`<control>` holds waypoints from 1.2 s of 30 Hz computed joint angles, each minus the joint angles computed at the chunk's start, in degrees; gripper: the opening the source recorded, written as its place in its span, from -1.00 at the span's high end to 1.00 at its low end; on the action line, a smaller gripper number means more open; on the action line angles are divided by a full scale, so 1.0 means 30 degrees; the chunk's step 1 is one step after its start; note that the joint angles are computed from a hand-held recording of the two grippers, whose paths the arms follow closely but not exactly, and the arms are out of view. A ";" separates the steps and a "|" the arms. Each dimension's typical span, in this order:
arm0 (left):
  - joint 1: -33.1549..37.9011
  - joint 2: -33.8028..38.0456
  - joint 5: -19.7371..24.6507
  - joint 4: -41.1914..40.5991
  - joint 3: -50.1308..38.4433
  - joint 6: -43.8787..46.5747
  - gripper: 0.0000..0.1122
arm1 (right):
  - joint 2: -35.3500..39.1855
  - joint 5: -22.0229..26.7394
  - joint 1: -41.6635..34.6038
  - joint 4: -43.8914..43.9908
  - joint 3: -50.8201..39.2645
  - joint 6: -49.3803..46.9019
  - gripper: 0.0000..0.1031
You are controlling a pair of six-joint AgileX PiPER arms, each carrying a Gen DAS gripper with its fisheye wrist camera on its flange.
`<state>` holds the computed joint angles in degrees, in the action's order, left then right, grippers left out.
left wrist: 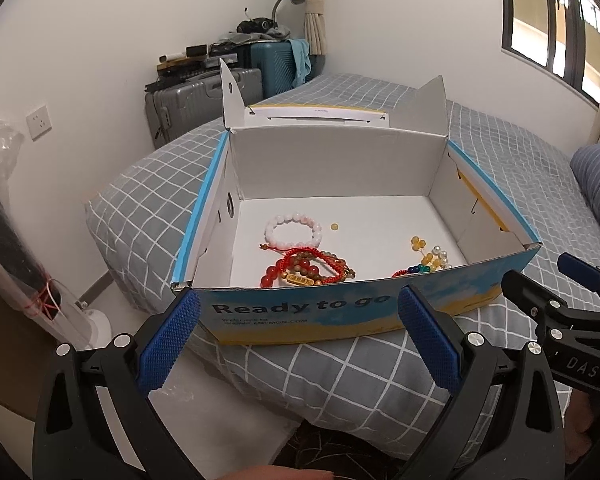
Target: Organize jewelry
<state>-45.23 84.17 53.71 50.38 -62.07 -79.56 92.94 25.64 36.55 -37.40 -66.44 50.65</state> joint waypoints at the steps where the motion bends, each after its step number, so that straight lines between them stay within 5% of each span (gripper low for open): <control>1: 0.0009 -0.0018 -0.0024 -0.0004 0.0011 -0.0011 -0.73 | 0.0019 0.0023 0.0008 -0.0025 -0.0024 0.0023 -0.85; 36: 0.0057 -0.0096 -0.0193 -0.0148 0.0043 0.0062 -0.73 | 0.0065 0.0096 0.0028 0.0006 -0.0081 0.0120 -0.85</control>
